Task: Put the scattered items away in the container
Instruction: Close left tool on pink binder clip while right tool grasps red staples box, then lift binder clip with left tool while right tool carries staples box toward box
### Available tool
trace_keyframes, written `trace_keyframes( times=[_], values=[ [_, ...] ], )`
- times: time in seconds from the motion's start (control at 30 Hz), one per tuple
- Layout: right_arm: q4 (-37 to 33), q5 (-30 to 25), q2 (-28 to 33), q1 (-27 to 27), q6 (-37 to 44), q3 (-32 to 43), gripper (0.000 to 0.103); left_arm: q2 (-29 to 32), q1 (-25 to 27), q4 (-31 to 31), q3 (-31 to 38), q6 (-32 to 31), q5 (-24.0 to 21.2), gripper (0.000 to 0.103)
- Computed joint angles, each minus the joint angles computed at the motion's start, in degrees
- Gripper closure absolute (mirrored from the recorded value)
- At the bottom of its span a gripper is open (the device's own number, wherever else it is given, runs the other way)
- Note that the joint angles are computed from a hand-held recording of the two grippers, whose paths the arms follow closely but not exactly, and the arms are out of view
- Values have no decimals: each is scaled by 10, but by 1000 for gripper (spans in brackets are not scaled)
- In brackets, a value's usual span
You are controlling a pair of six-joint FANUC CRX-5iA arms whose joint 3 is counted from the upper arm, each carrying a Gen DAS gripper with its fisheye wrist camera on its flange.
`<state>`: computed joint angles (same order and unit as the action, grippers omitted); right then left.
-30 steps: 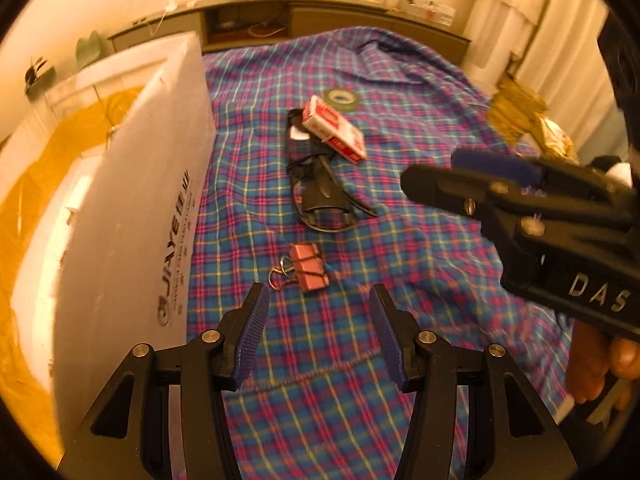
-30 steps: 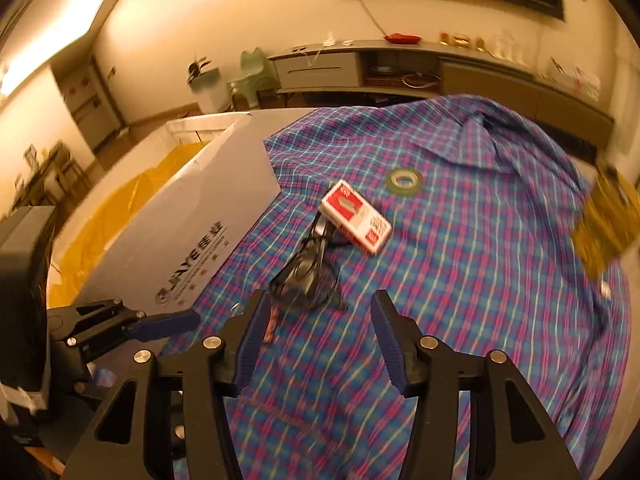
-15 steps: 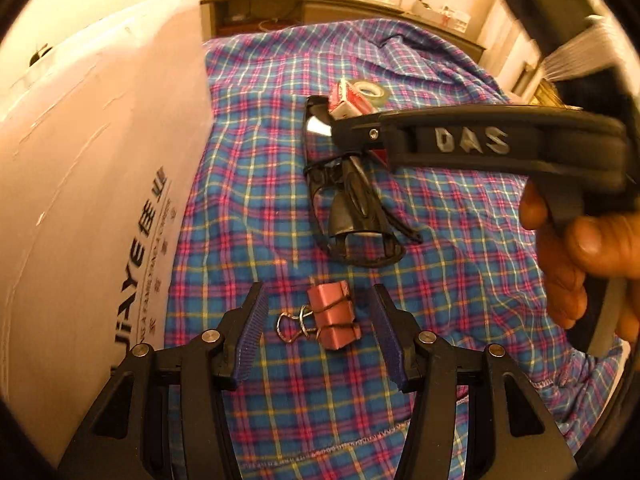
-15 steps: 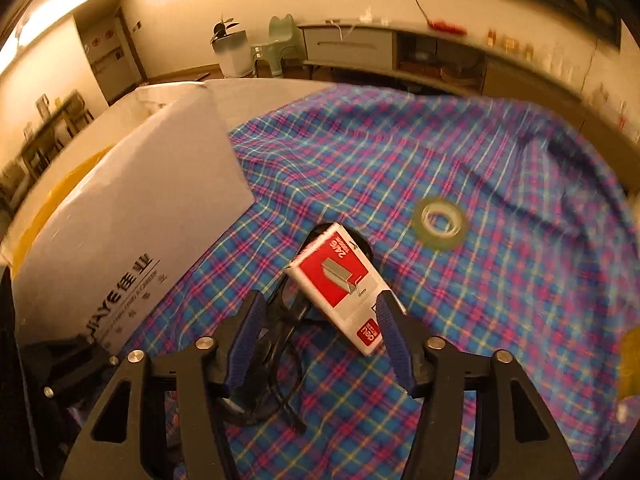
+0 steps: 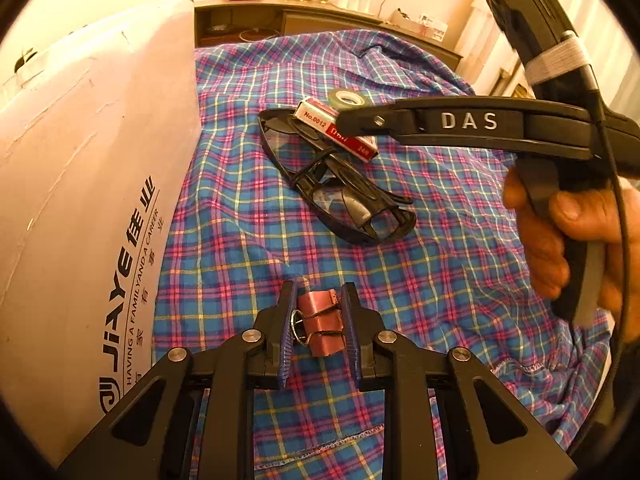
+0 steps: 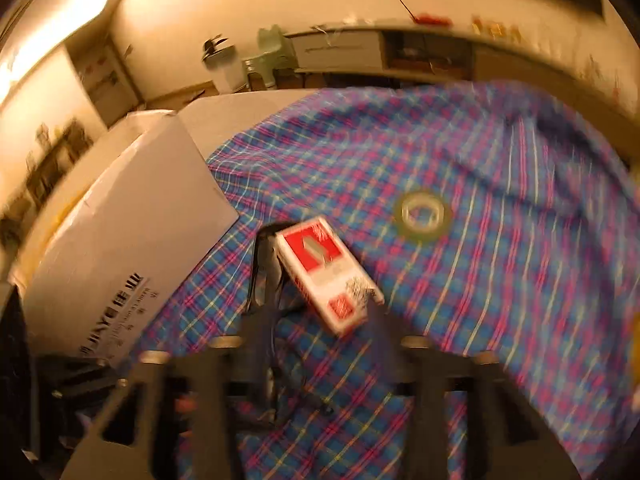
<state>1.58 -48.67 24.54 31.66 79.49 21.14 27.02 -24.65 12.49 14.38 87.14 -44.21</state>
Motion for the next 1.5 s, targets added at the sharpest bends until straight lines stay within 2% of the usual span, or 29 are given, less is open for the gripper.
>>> trace_keyframes(
  times=[0.13, 0.17, 0.2, 0.23, 0.3, 0.33, 0.43, 0.5, 0.67, 0.83, 0.9, 0.93, 0.97, 1.03, 1.07, 1.1, 1.13, 1.23, 1.27, 1.33, 1.37, 1.43, 1.5],
  values=[
    [3, -43, 42, -2, 27, 56, 41, -8, -2, -15, -12, 15, 18, 79],
    [-11, -53, 52, -8, 35, 71, 42, -11, -1, -12, -18, 13, 21, 72],
    [-47, -64, 58, -19, 43, 88, 60, -14, 1, -2, -28, 3, 28, 68],
    [-73, -72, 61, -28, 41, 98, 61, -19, 2, 4, -38, -6, 37, 66],
    [-115, -66, 55, -44, 44, 98, 75, -22, 1, 7, -47, -22, 47, 62],
    [-134, -61, 45, -51, 45, 88, 78, -23, 0, 5, -48, -25, 50, 61],
    [-167, -52, 32, -63, 35, 76, 87, -26, 1, 17, -54, -40, 52, 63],
    [-158, -47, 20, -60, 26, 62, 90, -27, 3, 37, -60, -63, 48, 78],
    [-98, -47, 10, -42, -10, 42, 94, -42, 5, 74, -87, -102, 41, 78],
    [-78, -44, -9, -41, -25, 14, 93, -50, 9, 142, -109, -148, 10, 77],
    [-63, -38, -12, -39, -25, 7, 92, -55, 10, 160, -119, -155, 1, 68],
    [-64, -38, -11, -39, -12, 8, 91, -56, 9, 162, -121, -157, -3, 67],
    [-71, -41, -9, -39, 5, 14, 86, -60, 8, 165, -125, -162, -4, 66],
    [-65, -40, -7, -33, 33, 21, 67, -67, 6, 155, -132, -167, 3, 66],
    [-52, -40, -4, -26, 43, 23, 54, -70, 4, 143, -132, -163, 9, 66],
    [-33, -38, -2, -18, 51, 22, 50, -74, 2, 130, -136, -161, 18, 65],
    [-13, -44, 5, -10, 61, 27, 50, -77, 1, 126, -141, -161, 24, 65],
    [-13, -106, 54, -9, 93, 90, 49, -80, -3, 150, -154, -179, 32, 63],
    [-11, -120, 69, -10, 95, 107, 49, -77, -4, 193, -160, -221, 17, 63],
    [-36, -161, 101, -23, 100, 154, 53, -79, -8, 228, -168, -269, 5, 63],
    [-50, -168, 105, -30, 96, 163, 64, -82, -12, 218, -167, -275, 9, 63],
    [-98, -172, 95, -49, 95, 165, 64, -93, -15, 195, -170, -281, 23, 63],
    [-109, -147, 67, -55, 85, 131, 64, -103, -13, 175, -174, -285, 39, 63]
  ],
)
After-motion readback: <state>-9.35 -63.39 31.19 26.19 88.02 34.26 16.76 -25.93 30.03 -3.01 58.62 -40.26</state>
